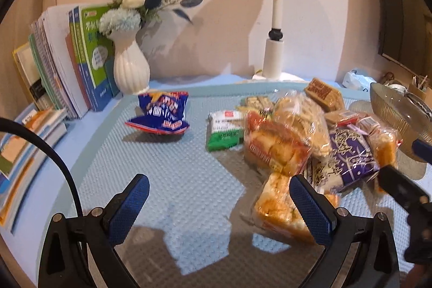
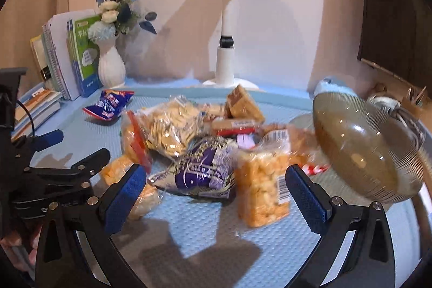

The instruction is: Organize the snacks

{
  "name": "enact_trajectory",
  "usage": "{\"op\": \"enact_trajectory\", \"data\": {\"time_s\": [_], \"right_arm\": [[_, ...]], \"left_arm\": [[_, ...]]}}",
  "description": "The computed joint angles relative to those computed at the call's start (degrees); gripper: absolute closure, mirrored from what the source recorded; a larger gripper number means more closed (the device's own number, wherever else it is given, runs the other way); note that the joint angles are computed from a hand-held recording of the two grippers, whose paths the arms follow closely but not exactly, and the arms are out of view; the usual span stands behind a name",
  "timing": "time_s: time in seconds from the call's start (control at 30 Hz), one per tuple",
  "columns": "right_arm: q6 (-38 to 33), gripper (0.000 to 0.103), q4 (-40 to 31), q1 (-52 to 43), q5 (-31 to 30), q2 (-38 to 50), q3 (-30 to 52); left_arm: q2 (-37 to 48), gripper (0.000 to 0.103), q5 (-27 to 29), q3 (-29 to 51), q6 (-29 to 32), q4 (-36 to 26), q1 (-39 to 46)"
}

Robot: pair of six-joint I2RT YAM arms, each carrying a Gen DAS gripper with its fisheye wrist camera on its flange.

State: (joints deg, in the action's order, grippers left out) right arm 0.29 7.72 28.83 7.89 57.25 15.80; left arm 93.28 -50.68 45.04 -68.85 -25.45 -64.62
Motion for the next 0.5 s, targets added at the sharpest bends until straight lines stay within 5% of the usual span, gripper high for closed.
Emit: {"op": "enact_trajectory", "data": {"time_s": [0.5], "right_arm": [[3.47, 0.000, 0.43, -0.31, 0.85, 0.89, -0.59]], "left_arm": [[-1.42, 0.000, -0.20, -2.28, 1.08, 4.16, -0.09]]}}
